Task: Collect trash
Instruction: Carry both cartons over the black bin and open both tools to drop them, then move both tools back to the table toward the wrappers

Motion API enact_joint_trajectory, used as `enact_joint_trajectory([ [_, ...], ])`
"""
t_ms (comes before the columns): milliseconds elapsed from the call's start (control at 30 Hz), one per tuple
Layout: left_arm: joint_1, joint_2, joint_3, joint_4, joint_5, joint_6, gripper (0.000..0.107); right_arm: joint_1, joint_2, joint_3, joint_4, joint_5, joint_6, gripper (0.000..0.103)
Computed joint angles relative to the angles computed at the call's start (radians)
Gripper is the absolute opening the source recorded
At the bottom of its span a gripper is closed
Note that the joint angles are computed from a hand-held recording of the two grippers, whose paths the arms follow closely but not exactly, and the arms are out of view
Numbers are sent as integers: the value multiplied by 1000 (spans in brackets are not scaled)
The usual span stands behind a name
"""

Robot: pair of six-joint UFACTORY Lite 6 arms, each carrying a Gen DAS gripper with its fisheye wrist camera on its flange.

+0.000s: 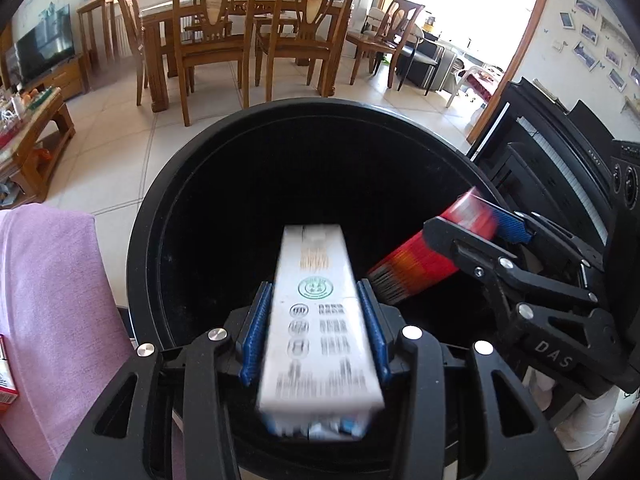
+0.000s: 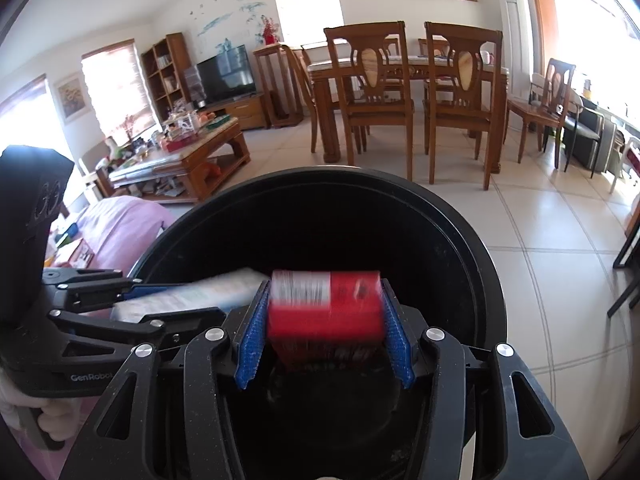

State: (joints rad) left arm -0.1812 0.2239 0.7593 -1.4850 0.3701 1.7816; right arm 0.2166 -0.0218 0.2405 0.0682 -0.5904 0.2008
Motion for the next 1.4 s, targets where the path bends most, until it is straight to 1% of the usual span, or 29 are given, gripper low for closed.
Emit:
enact_joint_trajectory([
  [100,14,-8,-5,22,16,-13,43,-9,-8,-10,-4,-9,6,53],
  [167,28,-18,-14,22,28,-14,44,-8,-27,-20,12,-10,-4,59],
  [233,37,-43,-38,-6,38,10,49,-4,-60,-39,25,-15,-4,63],
  [300,47,-95,-80,-44,39,54,62,1,-99,-54,37,-3,-9,64],
  [367,62,-157,-123,-67,44,85,70,18,-136,-65,79,14,-35,77],
  [433,101,-240,-177,-79,68,110,80,30,-174,-76,78,23,-18,80],
  [467,125,-285,-203,-73,80,113,84,47,-193,-78,99,32,-24,83],
  [500,150,-325,-228,-77,93,126,92,75,-213,-80,143,40,-45,85],
  [533,186,-379,-260,-75,111,138,95,85,-236,-85,159,48,-54,90],
  [567,220,-428,-286,-63,127,140,96,111,-255,-87,192,53,-69,94],
  [633,286,-516,-320,1,159,104,98,165,-277,-77,277,67,-116,98],
  [700,375,-599,-347,76,204,66,98,237,-277,-42,408,92,-203,98],
  [767,473,-657,-362,141,263,49,98,293,-268,-9,463,104,-235,98],
  [867,692,-692,-365,210,385,111,98,404,-223,58,570,102,-298,98],
  [967,885,-667,-341,244,484,191,98,524,-130,167,685,90,-379,98],
  [1033,1008,-613,-296,261,542,239,98,592,-49,257,728,89,-416,98],
  [1133,1173,-447,-168,276,607,295,98,681,68,382,759,87,-441,98],
  [1200,1258,-310,-52,278,629,296,98,718,145,468,730,105,-427,98],
  [1300,1328,-96,156,298,634,248,98,772,258,615,737,141,-469,98],
  [1400,1366,86,345,299,587,214,98,821,368,749,743,183,-508,98],
])
